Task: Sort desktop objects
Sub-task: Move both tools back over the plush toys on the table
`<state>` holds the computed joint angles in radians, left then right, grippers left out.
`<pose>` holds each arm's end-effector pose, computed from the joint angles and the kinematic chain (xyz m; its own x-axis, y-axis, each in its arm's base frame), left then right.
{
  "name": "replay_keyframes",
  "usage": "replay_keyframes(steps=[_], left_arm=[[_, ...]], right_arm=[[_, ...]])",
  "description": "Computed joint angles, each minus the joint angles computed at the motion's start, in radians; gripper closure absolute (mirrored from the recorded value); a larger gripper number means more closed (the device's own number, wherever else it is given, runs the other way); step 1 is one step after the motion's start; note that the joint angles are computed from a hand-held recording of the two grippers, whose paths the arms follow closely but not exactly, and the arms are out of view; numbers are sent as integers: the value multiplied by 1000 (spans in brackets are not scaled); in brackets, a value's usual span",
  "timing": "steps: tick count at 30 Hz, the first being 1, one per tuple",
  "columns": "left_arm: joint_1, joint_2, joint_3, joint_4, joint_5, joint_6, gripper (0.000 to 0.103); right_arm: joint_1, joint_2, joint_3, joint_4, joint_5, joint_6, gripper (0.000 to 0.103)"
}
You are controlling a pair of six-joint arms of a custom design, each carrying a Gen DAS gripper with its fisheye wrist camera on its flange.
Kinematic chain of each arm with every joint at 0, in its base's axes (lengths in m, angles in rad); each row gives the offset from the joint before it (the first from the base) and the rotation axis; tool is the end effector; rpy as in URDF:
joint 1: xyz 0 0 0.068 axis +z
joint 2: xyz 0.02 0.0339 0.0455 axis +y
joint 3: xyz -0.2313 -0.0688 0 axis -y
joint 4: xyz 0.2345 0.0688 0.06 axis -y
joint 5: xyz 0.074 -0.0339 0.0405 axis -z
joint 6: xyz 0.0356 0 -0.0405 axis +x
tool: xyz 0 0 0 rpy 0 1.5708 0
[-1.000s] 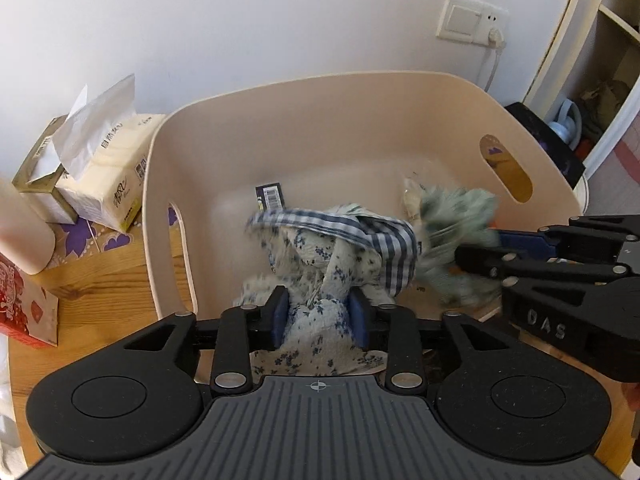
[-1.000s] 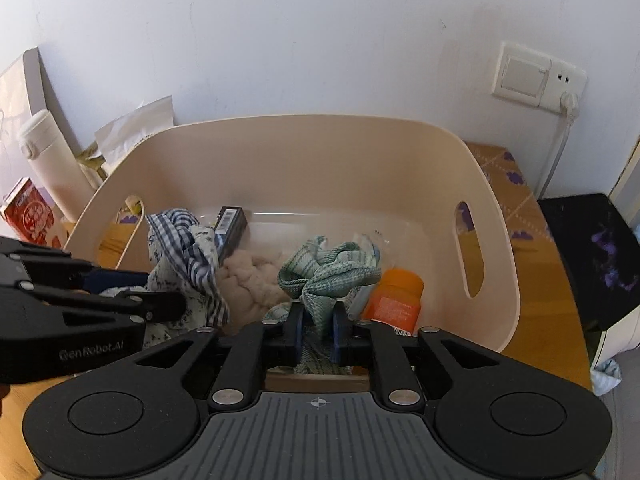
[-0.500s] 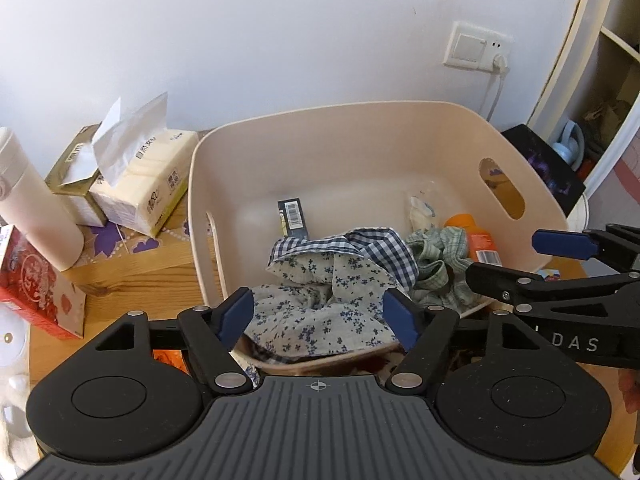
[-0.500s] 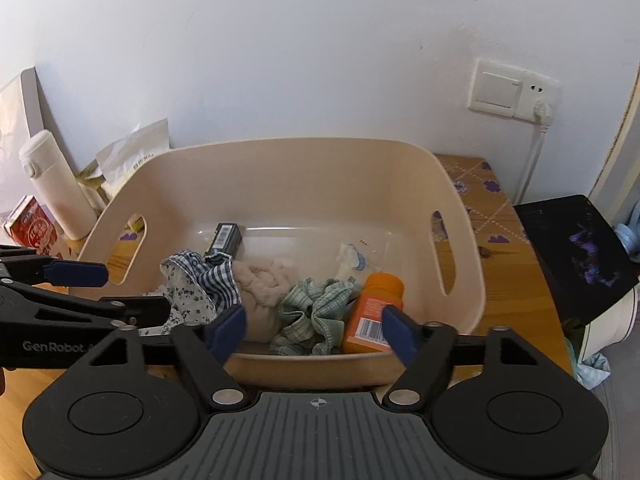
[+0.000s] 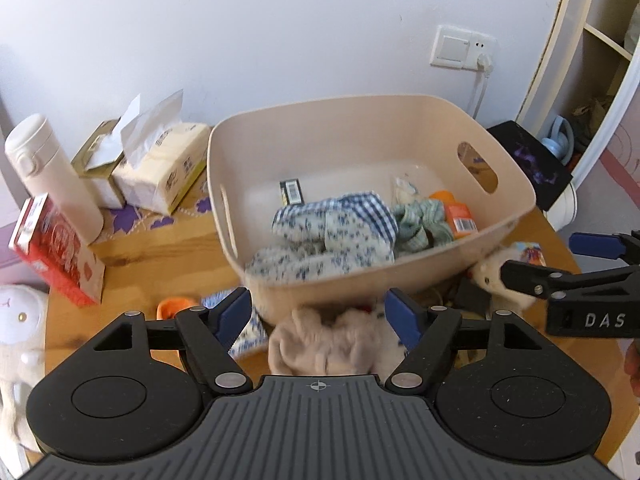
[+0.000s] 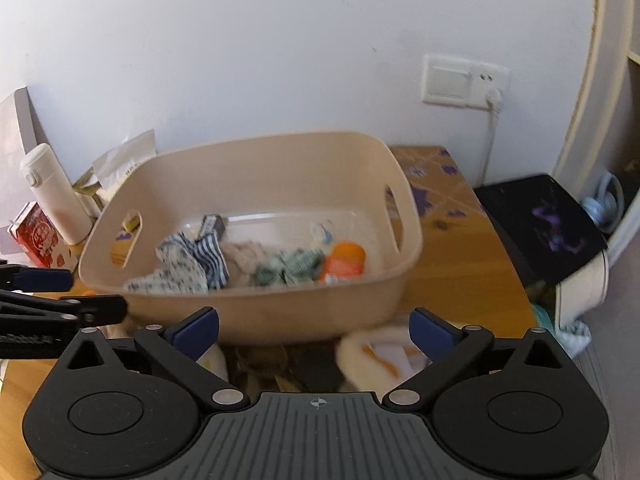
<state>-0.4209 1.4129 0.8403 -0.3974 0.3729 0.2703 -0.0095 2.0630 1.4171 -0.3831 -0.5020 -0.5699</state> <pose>0.2446 -0.1237 0.1769 -0.5738 0.5293 -0.6250 0.7489 0.6480 -0.1387 0.4071 0.0133 0.1340 -0.5920 -0.4674 -0.6566 -0.6642 0.7444 0.0689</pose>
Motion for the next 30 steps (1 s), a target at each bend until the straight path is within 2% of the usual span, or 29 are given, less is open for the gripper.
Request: replay_keyframes(steps=[15,30], left_arm=[[103,-199,-171,-126,43,80,28],[177,-299,-313,-203,26,155,28]], right_arm=[[-115,-95,-158,12,-2,-91,0],[-182,-65,-223,-8,46,-194,0]])
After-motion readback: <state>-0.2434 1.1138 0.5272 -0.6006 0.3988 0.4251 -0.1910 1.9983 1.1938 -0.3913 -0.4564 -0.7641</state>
